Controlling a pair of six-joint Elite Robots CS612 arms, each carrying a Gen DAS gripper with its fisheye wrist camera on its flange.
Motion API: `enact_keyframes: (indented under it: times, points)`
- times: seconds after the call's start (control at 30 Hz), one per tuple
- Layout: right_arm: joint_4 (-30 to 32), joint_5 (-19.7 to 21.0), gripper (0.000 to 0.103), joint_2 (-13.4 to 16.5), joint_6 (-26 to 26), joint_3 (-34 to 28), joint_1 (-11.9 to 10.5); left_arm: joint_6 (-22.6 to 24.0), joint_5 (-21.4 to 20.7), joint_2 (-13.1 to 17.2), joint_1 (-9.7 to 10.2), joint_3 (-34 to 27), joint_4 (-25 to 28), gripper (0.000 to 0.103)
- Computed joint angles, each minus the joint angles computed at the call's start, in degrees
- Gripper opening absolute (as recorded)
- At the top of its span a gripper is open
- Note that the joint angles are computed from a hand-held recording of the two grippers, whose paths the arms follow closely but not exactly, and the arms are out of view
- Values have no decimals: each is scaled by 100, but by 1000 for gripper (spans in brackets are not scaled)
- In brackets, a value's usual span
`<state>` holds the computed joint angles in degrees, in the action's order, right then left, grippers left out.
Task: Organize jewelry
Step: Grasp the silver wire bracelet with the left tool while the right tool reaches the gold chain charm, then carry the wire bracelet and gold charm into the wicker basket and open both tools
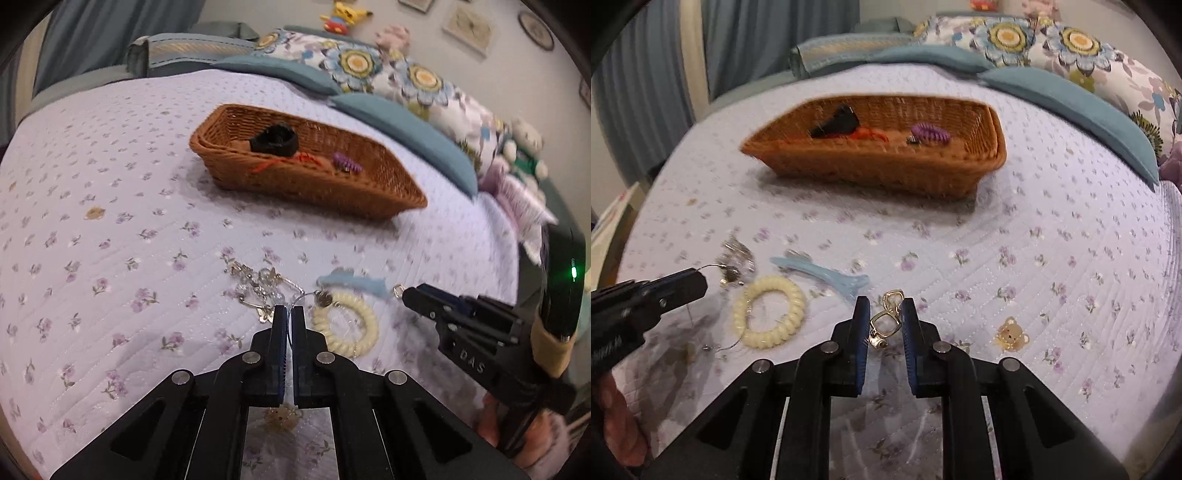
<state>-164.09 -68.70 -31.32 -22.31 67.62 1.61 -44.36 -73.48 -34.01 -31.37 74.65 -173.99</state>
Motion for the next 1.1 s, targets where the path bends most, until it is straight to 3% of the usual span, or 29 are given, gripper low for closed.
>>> enact_keyframes:
  times: [0.2, 0.5, 0.6, 0.67, 0.73, 0.77, 0.87, 0.93, 1.0, 1.1]
  points:
    - [-232, 245, 19, -44, 62, 104, -47, -82, -127, -19, 23, 70, -360, 1]
    - [-235, 256, 19, -61, 31, 129, -48, -165, -301, -89, 39, 226, -692, 1]
    - [-172, 259, 19, -48, 53, 95, -47, -60, -667, -149, 67, 289, -613, 2]
    - [-127, 258, 19, -41, 95, 72, -48, -21, -827, -159, 71, 261, -419, 11]
    - [-76, 274, 19, -32, 131, 46, -56, 33, -729, -131, 42, 166, -107, 45]
    - [-67, 287, 19, -32, 139, 42, -60, -14, -658, -115, 32, 105, 93, 50]
    - [-70, 321, 19, -33, 168, 44, -66, -82, -769, -17, 54, -114, 594, 50]
    - [-41, 335, 19, -29, 184, 31, -72, -131, -653, 41, 48, -275, 1001, 42]
    - [2, 368, 19, -24, 216, 13, -81, -110, -561, 75, 52, -360, 1118, 36]
    - [63, 415, 19, -15, 243, -15, -92, -85, -547, 122, 59, -479, 1245, 35]
